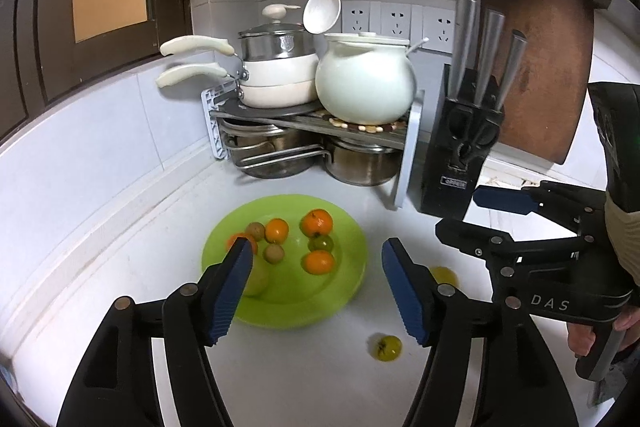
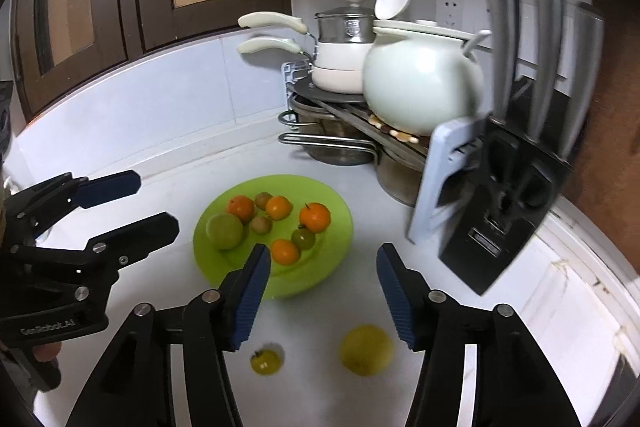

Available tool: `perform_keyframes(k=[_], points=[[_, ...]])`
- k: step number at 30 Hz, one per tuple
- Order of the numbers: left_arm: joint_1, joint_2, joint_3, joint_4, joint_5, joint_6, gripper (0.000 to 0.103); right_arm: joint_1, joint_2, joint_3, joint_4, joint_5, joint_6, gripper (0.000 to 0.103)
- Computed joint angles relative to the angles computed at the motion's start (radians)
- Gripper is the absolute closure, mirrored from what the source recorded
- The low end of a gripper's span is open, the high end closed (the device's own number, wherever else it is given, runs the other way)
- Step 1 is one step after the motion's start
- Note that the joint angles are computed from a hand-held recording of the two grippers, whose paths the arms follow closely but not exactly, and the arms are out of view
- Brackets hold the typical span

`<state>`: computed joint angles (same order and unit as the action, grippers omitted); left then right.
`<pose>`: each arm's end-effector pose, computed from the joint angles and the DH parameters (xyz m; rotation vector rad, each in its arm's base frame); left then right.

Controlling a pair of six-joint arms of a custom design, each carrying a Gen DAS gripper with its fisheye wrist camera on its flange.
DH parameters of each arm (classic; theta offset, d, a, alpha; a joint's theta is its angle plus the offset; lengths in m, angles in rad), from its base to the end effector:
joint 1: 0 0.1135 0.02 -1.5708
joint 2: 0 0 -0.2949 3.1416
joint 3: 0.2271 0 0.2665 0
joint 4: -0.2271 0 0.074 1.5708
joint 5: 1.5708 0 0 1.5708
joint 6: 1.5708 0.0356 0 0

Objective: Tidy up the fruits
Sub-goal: 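Move both open tools back toward the last fruits on the counter, then grasp a small green fruit with the left tool while the right tool grasps the large yellow pear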

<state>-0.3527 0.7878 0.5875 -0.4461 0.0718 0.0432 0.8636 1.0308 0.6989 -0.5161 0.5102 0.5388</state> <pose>0.1547 -0.0597 0.2637 0.4769 2.1751 -0.2500 0.1451 0.1430 0.2598 -0.1465 2.2816 0.1015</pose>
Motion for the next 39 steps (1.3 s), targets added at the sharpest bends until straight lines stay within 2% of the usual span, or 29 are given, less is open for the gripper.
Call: perform_keyframes(k=[5, 8, 17, 28, 29, 39], points=[[-0.08, -0.045, -0.041, -0.025, -0.042, -0.051, 0.033, 0.049, -0.056, -0.037, -0.065, 0.041, 0.056, 0.045], [-0.149, -0.062, -0.075, -0.023, -0.096, -0.08, 0.033, 0.053, -0.092, -0.069, -0.086, 0.026, 0.075, 0.045], [-0.267, -0.039, -0.173, 0.03, -0.149, -0.182, 0.032, 0.028, -0.12, -0.165, -0.086, -0.045, 0.09, 0.045], [-0.307, 0.137, -0.255, 0.175, -0.131, -0.274, 0.034, -0.076, -0.068, -0.275, 0.042, -0.173, 0.029, 0.045], [-0.329, 0.172, -0.23, 0.122, -0.183, -0.292, 0.034, -0.09, -0.058, -0.283, 0.06, -0.183, 0.019, 0.045], [-0.333, 0.363, -0.219, 0.24, -0.16, -0.304, 0.049, -0.187, 0.047, -0.298, 0.186, -0.248, -0.052, 0.045]])
